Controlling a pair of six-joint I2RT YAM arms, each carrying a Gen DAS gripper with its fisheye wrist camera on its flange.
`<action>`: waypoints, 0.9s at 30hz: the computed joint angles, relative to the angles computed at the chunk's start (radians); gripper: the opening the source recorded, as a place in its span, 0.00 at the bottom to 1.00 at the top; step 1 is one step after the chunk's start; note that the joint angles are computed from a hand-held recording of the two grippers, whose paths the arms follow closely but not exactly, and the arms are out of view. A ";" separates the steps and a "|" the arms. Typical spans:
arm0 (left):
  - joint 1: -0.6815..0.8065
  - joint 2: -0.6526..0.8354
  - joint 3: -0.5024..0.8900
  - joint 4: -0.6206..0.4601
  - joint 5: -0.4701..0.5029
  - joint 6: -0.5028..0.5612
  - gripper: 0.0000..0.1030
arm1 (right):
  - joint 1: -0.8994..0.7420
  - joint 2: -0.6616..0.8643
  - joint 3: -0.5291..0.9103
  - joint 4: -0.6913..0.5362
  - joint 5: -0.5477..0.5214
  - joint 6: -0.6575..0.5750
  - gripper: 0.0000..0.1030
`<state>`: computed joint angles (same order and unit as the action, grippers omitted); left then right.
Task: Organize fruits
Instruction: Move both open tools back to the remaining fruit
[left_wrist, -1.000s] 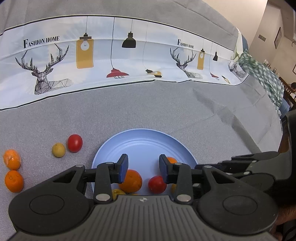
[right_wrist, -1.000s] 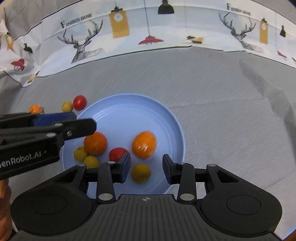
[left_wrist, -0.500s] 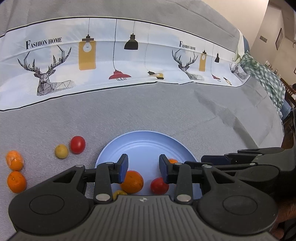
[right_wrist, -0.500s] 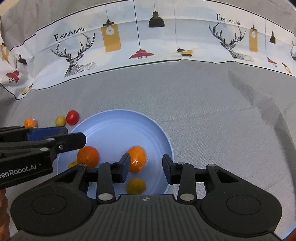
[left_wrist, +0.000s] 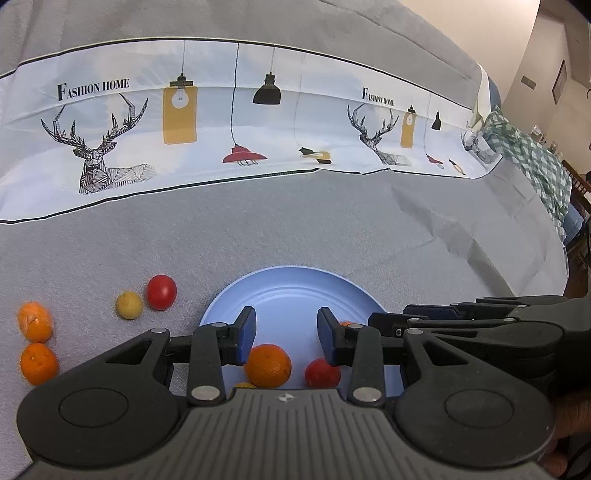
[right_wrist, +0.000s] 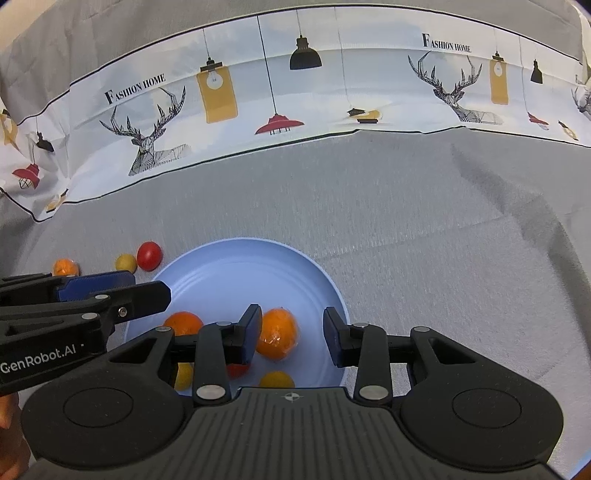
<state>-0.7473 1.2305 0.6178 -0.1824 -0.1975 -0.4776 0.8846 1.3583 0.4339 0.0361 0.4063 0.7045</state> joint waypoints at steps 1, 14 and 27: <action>0.001 -0.001 -0.001 0.000 -0.001 0.000 0.38 | -0.001 -0.002 -0.001 0.001 0.000 0.000 0.36; 0.022 -0.060 0.004 -0.043 -0.023 -0.004 0.17 | 0.021 -0.029 -0.016 0.074 0.034 -0.007 0.15; 0.542 -0.200 0.068 -0.308 0.256 0.024 0.17 | 0.047 -0.022 -0.023 0.175 0.059 -0.027 0.14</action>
